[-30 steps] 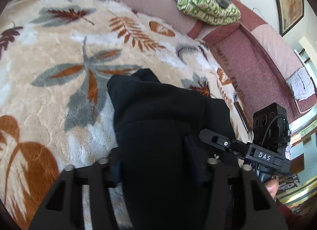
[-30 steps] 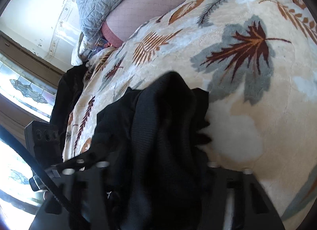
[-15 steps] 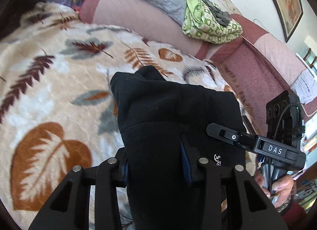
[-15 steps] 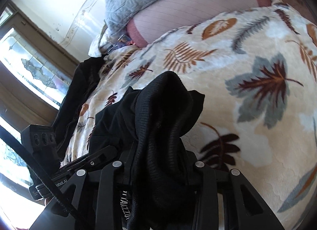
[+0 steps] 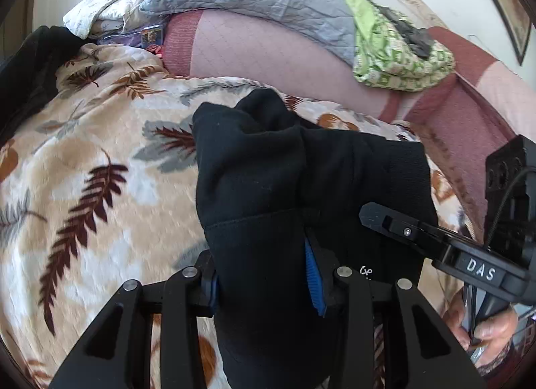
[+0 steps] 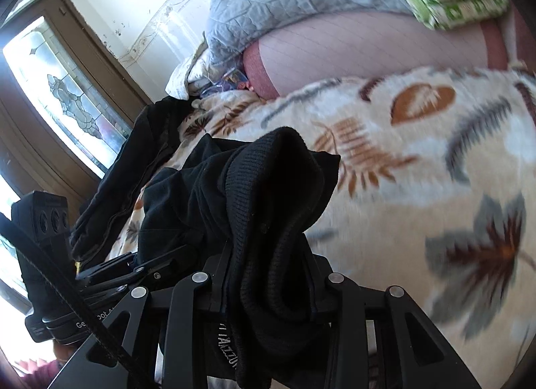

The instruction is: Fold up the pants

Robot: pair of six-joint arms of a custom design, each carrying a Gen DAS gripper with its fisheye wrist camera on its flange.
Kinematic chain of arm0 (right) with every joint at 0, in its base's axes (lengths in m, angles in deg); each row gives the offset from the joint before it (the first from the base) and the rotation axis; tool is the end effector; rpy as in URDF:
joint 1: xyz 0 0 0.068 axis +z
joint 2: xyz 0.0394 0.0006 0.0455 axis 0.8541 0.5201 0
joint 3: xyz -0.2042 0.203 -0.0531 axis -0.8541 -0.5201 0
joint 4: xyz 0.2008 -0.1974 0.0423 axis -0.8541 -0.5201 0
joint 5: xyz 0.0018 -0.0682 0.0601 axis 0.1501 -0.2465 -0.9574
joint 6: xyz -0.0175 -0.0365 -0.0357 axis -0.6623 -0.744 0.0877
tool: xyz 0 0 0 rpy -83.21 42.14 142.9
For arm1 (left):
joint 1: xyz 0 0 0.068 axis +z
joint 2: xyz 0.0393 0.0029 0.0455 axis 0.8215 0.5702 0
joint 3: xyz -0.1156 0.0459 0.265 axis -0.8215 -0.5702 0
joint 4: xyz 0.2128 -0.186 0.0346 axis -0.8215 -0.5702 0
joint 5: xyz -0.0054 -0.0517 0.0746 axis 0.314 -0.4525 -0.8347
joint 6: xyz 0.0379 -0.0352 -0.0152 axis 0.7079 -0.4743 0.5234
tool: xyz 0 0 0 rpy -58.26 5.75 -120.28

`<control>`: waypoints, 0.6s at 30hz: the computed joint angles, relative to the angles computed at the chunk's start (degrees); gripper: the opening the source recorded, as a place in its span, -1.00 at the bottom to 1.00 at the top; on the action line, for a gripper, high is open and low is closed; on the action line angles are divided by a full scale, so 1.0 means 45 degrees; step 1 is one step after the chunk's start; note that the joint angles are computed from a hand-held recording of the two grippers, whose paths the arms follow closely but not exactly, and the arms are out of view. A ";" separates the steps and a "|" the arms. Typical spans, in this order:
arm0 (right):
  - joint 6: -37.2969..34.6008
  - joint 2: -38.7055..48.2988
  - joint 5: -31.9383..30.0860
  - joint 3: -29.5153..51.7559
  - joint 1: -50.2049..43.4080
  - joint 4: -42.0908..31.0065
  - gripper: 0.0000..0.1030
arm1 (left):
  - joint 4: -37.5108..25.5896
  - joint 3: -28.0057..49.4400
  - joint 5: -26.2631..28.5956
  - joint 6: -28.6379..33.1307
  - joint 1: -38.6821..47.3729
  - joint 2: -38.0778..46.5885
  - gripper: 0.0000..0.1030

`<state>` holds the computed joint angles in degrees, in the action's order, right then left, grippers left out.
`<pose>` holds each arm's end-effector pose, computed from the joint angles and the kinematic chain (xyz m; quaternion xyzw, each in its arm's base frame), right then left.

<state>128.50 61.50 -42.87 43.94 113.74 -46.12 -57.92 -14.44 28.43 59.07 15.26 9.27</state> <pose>0.1200 0.1414 0.2151 0.1693 0.8884 0.1892 0.3825 0.2243 -0.1963 0.2320 0.2515 0.8964 -0.2325 0.2813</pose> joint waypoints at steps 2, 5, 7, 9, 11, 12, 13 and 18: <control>-0.0950 0.0098 -0.0570 -0.0168 -0.1013 0.0788 -0.33 | -0.0039 0.0500 -0.0201 0.0069 0.0002 0.0568 -0.24; -0.1911 0.0065 -0.1394 -0.0631 -0.2303 0.1935 -0.34 | -0.0152 0.1352 -0.0767 0.0205 -0.0247 0.1508 -0.24; -0.2299 0.0128 -0.2164 -0.0881 -0.3294 0.2578 -0.34 | -0.0217 0.1944 -0.1288 0.0277 -0.0511 0.2147 -0.24; -0.2805 0.0367 -0.2722 -0.0959 -0.4170 0.3030 -0.34 | -0.0260 0.2529 -0.1642 0.0309 -0.0732 0.2774 -0.24; -0.3105 0.0373 -0.3143 -0.1083 -0.4837 0.3246 -0.35 | -0.0405 0.3149 -0.1868 0.0310 -0.0899 0.3409 -0.24; -0.3220 0.0306 -0.3483 -0.1195 -0.5249 0.3383 -0.35 | -0.0445 0.3416 -0.1967 0.0325 -0.0985 0.3690 -0.24; -0.3322 0.0275 -0.3691 -0.1256 -0.5532 0.3450 -0.35 | -0.0462 0.3634 -0.2068 0.0349 -0.1083 0.3928 -0.24; -0.3668 0.0240 -0.4666 -0.1677 -0.6937 0.3884 -0.35 | -0.0722 0.4552 -0.2857 0.0615 -0.1604 0.4843 -0.24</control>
